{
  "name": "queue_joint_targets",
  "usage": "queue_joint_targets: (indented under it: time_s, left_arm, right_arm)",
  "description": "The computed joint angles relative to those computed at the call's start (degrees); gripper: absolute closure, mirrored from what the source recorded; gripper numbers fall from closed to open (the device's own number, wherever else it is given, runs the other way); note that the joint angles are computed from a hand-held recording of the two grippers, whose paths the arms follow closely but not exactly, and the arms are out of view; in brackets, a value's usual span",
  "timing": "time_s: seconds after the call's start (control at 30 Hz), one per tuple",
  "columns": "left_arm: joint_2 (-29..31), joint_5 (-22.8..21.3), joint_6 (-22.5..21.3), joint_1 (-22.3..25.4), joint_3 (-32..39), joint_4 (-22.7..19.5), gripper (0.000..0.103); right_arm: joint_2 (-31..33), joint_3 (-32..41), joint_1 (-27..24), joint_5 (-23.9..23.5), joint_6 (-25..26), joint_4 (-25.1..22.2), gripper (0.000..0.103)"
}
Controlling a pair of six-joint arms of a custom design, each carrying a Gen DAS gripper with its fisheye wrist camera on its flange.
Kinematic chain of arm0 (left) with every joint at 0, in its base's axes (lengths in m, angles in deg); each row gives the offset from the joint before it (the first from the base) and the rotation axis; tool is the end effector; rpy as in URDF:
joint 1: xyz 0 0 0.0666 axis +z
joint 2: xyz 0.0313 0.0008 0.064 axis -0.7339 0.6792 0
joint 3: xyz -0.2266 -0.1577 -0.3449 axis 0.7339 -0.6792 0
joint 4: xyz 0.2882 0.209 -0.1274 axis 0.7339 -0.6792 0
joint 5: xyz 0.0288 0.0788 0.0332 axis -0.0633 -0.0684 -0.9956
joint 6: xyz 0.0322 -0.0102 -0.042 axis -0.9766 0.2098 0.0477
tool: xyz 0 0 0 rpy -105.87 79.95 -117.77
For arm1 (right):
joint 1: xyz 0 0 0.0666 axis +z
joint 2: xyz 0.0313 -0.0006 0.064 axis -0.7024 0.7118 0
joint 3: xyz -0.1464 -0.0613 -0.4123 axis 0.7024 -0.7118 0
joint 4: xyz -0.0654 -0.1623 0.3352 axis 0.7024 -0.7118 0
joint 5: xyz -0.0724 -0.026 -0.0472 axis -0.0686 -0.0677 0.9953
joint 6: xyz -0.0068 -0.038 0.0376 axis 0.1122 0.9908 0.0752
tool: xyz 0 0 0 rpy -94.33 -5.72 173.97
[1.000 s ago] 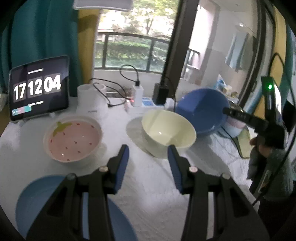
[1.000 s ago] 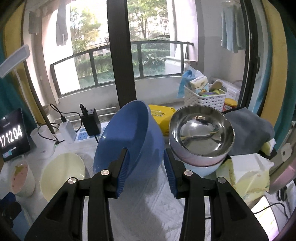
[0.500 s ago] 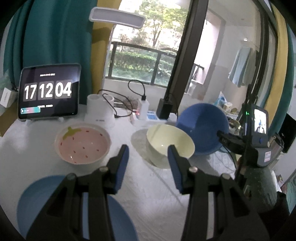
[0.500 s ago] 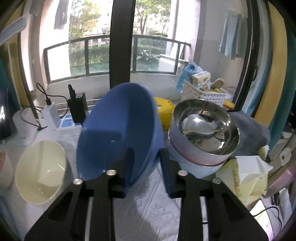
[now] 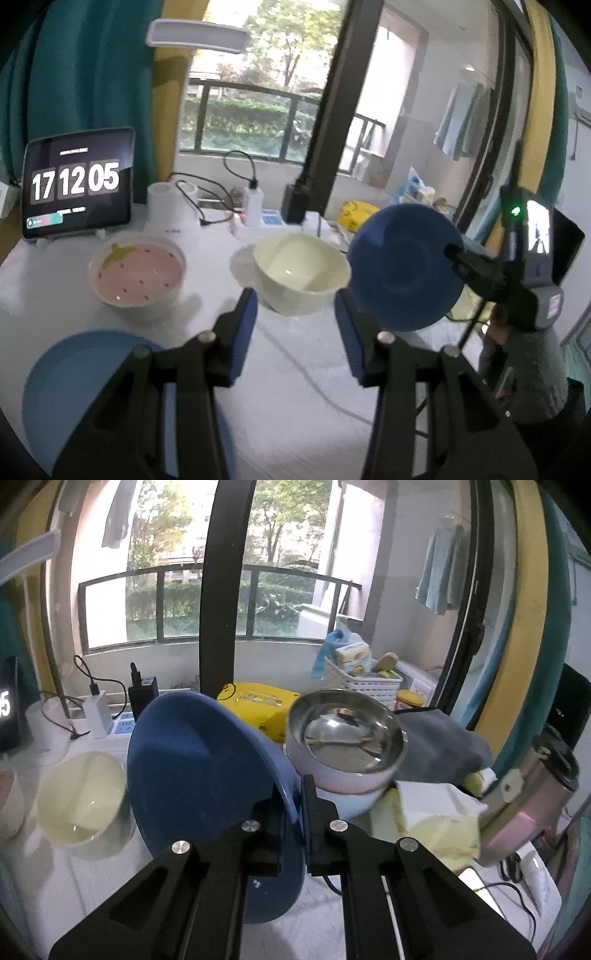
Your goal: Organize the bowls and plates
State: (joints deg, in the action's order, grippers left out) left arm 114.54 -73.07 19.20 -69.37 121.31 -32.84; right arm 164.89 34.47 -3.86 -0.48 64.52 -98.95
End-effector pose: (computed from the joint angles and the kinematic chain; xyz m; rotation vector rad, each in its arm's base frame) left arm 0.2571 -0.0959 0.3770 -0.1822 2.1021 -0.2308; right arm 0.3853 0.3024 0.4011 -0.1436 2.1484 -0.2168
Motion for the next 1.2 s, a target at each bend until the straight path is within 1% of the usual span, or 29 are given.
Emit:
queue_joint_targets:
  time_s: [0.07, 0.1, 0.27, 0.5, 0.6, 0.73, 0.83, 1.0, 1.17, 1.2]
  left_arm:
    - [0.27, -1.07, 0.21, -2.22, 0.29, -0.84, 0.058]
    - [0.33, -1.17, 0.47, -3.03, 0.29, -0.88, 0.058]
    - [1.74, -3.63, 2.72, -6.80, 1.22, -2.33, 0.058]
    - [5.06, -5.63, 5.29, -10.03, 2.37, -4.92, 0.058]
    - [6.07, -6.38, 6.36, -11.07, 2.56, -5.86, 0.058]
    - [7.57, -7.11, 8.18, -11.77, 2.89, -7.16, 0.058]
    - [8.68, -7.78, 9.33, -12.33, 3.00, -7.55, 0.058]
    - [10.72, -8.60, 10.68, -13.04, 3.31, -8.30, 0.058]
    - [12.39, -8.04, 10.52, -13.60, 3.40, -7.10, 0.059]
    - [12.71, -7.71, 10.46, -13.66, 3.46, -6.79, 0.062]
  right_arm:
    - [-1.79, -1.24, -0.32, -2.61, -0.77, -0.43, 0.095]
    - [-2.94, -2.06, -0.66, -4.79, -1.26, -0.44, 0.095]
    - [-7.27, -5.39, -0.06, -8.91, -1.93, -0.55, 0.096]
    - [-11.61, -9.38, 0.27, -17.73, -6.46, -0.60, 0.096]
    - [-12.50, -10.84, 0.53, -20.29, -8.17, 0.12, 0.096]
    - [-13.13, -12.58, -1.27, -25.91, -10.87, 0.52, 0.095]
    - [-13.25, -13.86, -2.17, -28.71, -11.98, 0.98, 0.095]
    - [-13.93, -15.57, -3.80, -32.11, -12.56, 2.12, 0.095]
    - [-13.06, -15.76, -5.26, -34.54, -12.00, 1.94, 0.096]
    - [-12.52, -15.73, -5.62, -35.68, -12.21, 1.65, 0.096]
